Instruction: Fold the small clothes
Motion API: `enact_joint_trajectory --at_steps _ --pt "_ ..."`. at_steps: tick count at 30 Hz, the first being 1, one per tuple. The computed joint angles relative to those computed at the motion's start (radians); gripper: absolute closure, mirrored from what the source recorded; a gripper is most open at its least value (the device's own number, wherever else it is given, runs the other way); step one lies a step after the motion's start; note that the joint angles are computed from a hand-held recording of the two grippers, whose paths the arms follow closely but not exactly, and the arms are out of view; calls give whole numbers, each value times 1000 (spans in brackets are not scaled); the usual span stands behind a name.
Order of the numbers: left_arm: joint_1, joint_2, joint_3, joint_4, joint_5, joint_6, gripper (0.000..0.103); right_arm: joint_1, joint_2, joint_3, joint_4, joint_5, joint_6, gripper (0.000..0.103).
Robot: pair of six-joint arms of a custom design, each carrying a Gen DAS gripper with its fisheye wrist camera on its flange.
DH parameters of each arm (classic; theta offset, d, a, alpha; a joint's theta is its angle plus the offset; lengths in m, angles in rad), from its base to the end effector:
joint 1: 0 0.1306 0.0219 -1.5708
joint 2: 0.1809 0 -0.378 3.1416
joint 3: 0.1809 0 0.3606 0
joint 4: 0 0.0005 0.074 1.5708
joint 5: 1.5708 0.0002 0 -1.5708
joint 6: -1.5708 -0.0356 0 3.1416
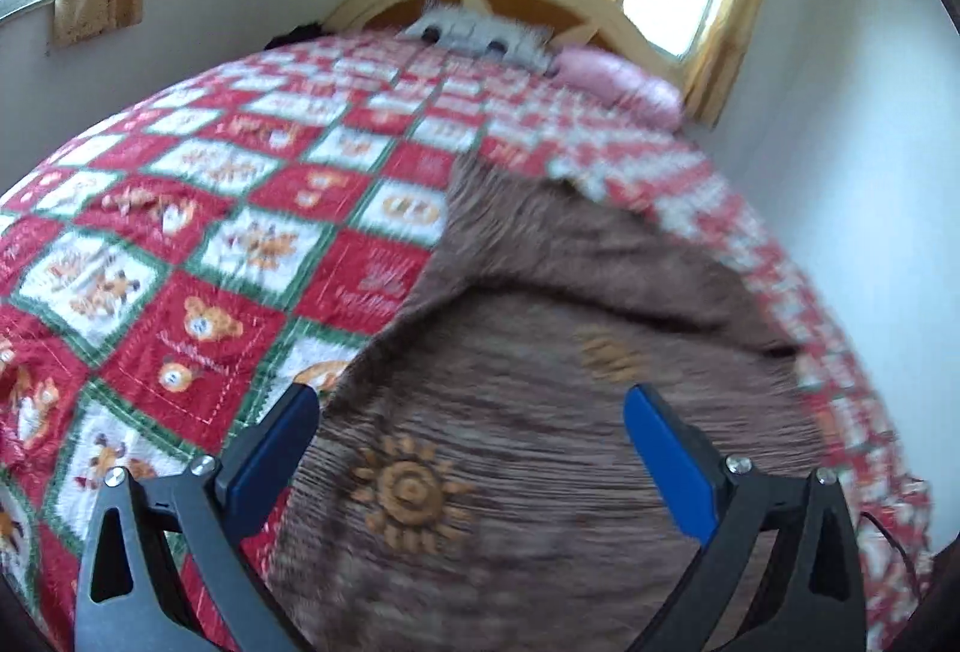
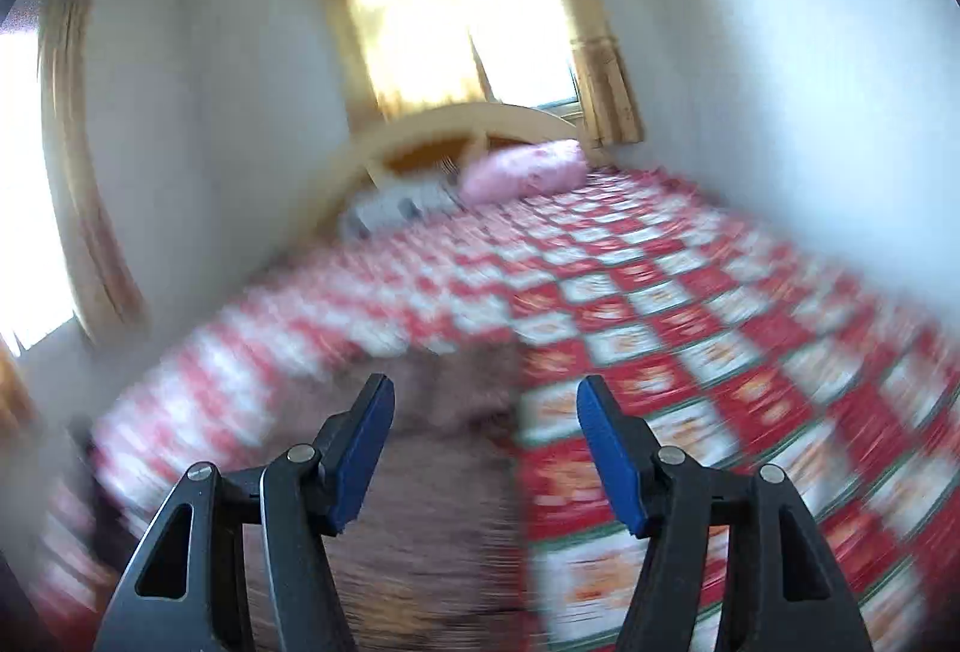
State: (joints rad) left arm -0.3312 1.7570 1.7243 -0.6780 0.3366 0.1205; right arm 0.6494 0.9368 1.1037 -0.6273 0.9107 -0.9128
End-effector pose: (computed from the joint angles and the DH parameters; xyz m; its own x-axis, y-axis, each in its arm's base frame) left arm 0.5628 -0.2065 0.4013 -0.6778 0.1131 -0.7265 0.4656 0.8308 -0.3050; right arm 0.2545 0.1573 0.4876 -0.0638 0.5607 -0.8255 0.3979 0.7729 0.4942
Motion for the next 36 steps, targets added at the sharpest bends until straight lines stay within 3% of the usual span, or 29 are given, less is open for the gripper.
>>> enact_joint_trajectory --at_steps 3,4,5,8,10,12,14,16,17,18,21,23,28,31,36 --pt "15 -66 -15 9 40 -36 0 14 -145 -133 359 -140 -51 39" --pt "19 -78 -18 6 44 -58 0 13 -174 -152 434 -191 -59 39" --pt "23 -94 -19 -8 47 -101 0 16 -200 -157 480 -246 -64 39" --pt "36 -138 -33 -54 35 -247 0 55 -241 -125 461 -309 -37 32" --pt "49 -164 -58 -73 38 -320 0 107 -268 -87 401 -350 -10 32" --pt "67 -188 -90 -106 51 -413 0 179 -273 2 196 -346 -11 28" --pt "81 -216 -135 -129 54 -494 0 312 -206 107 -55 -126 -50 19" --pt "90 -241 -191 -134 46 -551 0 401 -144 161 -306 53 -190 19" --pt "94 -255 -231 -130 36 -574 0 415 -123 177 -394 66 -261 19" --pt "94 -256 -247 -129 24 -584 0 402 -110 161 -432 34 -309 19" --pt "89 -236 -255 -180 -13 -589 0 286 -65 93 -445 -126 -335 19" --pt "102 -219 -258 -211 6 -566 0 241 -26 78 -484 -165 -350 19" --pt "130 -148 -222 -262 25 -467 1 169 37 6 -455 -271 -300 19" --pt "144 -75 -170 -362 72 -397 11 139 57 -42 -429 -343 -302 19" --pt "136 -99 -214 -317 67 -398 17 108 116 -60 -440 -410 -289 25"
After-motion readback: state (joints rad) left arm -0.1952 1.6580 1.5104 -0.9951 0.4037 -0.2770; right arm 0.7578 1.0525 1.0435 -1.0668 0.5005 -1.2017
